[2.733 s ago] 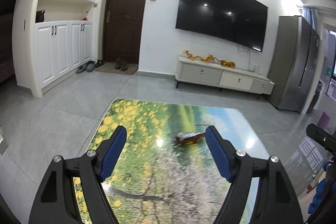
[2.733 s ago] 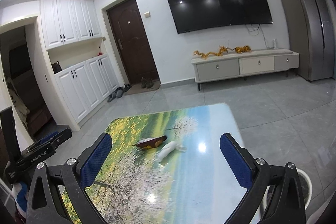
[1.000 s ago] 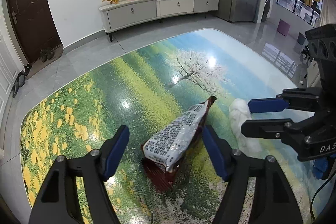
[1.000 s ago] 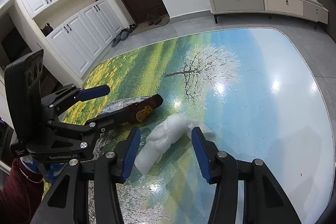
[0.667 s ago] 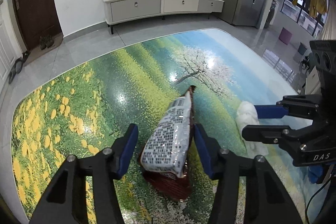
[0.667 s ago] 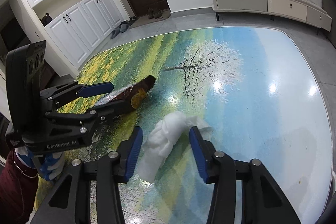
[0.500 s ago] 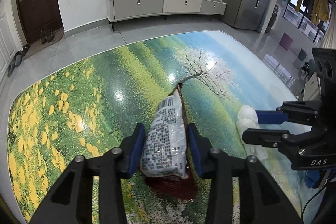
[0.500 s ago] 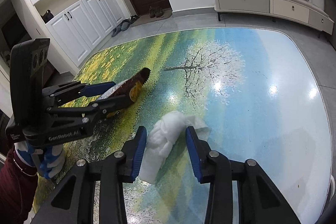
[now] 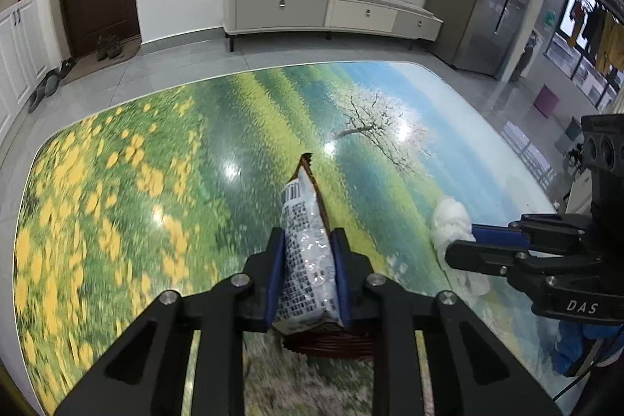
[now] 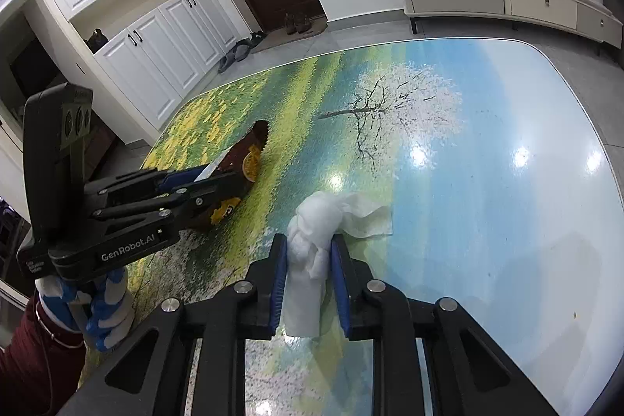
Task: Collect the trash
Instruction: 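Grasp the brown wrapper with white bag in the left tool while the right tool grasps the white tissue, then lift both items and carry them over the bin with both tools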
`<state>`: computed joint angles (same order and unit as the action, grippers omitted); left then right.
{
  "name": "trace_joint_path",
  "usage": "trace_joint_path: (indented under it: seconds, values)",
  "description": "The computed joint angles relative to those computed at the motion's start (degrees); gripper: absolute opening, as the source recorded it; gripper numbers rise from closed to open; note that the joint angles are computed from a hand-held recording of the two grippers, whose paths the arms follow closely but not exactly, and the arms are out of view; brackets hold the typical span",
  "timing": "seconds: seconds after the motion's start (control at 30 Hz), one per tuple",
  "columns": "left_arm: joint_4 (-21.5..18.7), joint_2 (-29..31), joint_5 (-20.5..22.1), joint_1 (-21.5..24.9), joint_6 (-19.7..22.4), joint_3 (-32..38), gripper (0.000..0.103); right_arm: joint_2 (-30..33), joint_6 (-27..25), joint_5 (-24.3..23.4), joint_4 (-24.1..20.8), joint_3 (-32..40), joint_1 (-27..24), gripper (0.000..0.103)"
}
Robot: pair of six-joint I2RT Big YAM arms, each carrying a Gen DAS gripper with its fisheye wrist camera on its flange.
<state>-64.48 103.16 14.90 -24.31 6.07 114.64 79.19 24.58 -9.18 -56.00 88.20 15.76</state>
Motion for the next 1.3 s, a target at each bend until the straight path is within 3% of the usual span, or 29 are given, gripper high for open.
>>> trace_joint_path:
  seconds: [0.53, 0.9, 1.3]
  values:
    - [4.5, -15.7, -0.8, -0.3, -7.7, -15.2, 0.018, -8.4, 3.9, 2.9, 0.9, -3.7, 3.7, 0.019]
    - [5.7, -23.9, -2.4, -1.5, -10.7, -19.3, 0.018, -15.0, 5.6, 8.1, -0.2, -4.9, 7.7, 0.019]
    - [6.3, -32.6, -8.8, -5.3, -13.8, -22.3, 0.018, -21.3, 5.4, 15.3, -1.0, -5.0, 13.0, 0.019]
